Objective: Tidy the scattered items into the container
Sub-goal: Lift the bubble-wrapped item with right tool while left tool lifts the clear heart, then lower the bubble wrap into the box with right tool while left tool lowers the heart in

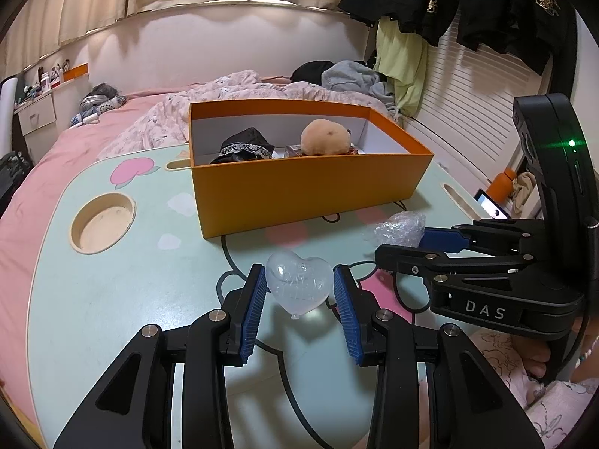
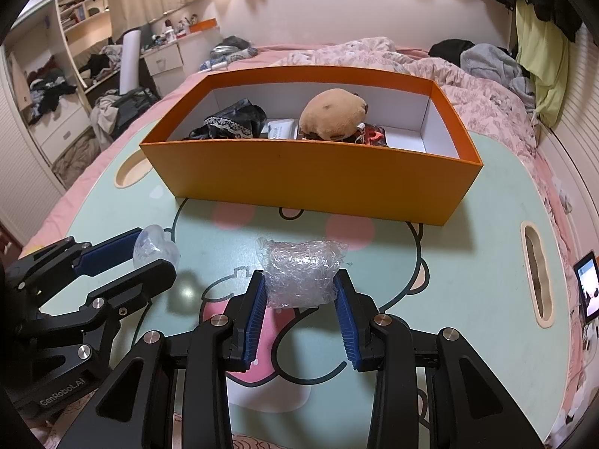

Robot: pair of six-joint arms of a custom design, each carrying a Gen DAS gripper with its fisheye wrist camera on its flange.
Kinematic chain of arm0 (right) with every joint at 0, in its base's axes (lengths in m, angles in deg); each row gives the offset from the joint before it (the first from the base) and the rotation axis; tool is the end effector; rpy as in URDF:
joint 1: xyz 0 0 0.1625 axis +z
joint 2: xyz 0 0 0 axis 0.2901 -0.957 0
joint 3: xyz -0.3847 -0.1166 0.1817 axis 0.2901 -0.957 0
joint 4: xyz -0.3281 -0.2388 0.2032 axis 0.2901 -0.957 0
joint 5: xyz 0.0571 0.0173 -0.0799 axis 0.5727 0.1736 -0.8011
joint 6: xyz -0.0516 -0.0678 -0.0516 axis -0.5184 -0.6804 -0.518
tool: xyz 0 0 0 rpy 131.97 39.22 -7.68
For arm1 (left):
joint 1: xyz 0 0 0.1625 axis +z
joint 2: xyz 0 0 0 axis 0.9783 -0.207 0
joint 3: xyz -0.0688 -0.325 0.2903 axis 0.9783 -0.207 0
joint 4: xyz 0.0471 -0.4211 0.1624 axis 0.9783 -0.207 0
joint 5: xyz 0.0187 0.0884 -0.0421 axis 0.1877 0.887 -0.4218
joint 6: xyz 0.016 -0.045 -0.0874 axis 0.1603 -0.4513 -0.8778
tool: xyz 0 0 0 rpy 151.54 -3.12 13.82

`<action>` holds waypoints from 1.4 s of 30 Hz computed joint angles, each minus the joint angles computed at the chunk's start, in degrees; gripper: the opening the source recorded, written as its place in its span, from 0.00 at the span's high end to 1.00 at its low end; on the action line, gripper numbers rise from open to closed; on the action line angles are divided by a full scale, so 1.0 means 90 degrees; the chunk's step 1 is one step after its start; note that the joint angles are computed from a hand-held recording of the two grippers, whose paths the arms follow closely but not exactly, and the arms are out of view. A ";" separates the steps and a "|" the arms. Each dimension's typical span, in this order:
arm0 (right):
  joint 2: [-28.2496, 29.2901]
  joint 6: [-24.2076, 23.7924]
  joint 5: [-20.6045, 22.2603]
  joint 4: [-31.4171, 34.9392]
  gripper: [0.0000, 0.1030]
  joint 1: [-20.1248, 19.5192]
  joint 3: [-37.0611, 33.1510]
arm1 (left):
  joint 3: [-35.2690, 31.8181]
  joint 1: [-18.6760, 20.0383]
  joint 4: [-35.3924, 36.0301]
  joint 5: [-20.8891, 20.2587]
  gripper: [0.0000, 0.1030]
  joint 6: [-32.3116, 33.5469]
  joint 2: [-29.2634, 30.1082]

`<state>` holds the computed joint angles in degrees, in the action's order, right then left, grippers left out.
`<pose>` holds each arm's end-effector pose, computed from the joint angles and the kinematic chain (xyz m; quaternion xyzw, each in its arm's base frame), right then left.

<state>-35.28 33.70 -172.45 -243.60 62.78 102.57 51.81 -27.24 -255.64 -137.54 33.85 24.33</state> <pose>-0.0310 -0.6991 0.2841 0.1061 -0.8879 0.3124 0.3205 -0.3682 -0.7364 -0.1003 0.3643 0.8771 -0.2551 0.1815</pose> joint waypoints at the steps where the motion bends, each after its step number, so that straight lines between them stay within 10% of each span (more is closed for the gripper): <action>1: -0.0006 0.0003 0.0001 0.0003 0.66 -0.0002 0.0004 | -0.0003 0.0002 0.0005 -0.0002 0.62 -0.0003 0.0001; 24: -0.0188 0.0056 0.0304 -0.0282 0.66 0.0120 -0.0088 | -0.0520 -0.0080 -0.0080 -0.0314 0.62 0.0556 0.0042; 32: -0.0221 0.0188 0.0765 0.0242 0.66 0.0297 -0.0853 | -0.2103 -0.0141 0.0011 -0.0331 0.62 0.1368 0.0576; 36: 0.0098 0.0035 0.0602 0.0187 0.66 0.0402 -0.1491 | -0.3479 -0.0013 0.1281 -0.0514 0.62 0.0982 0.1126; 42: 0.0464 0.1120 0.0869 0.2034 0.66 0.0102 -0.2548 | -0.5410 0.0197 0.3087 -0.0556 0.62 0.0398 0.2180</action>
<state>-31.11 43.78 -164.63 -225.30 63.70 79.65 3.12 -25.46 -227.85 -142.54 37.43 43.96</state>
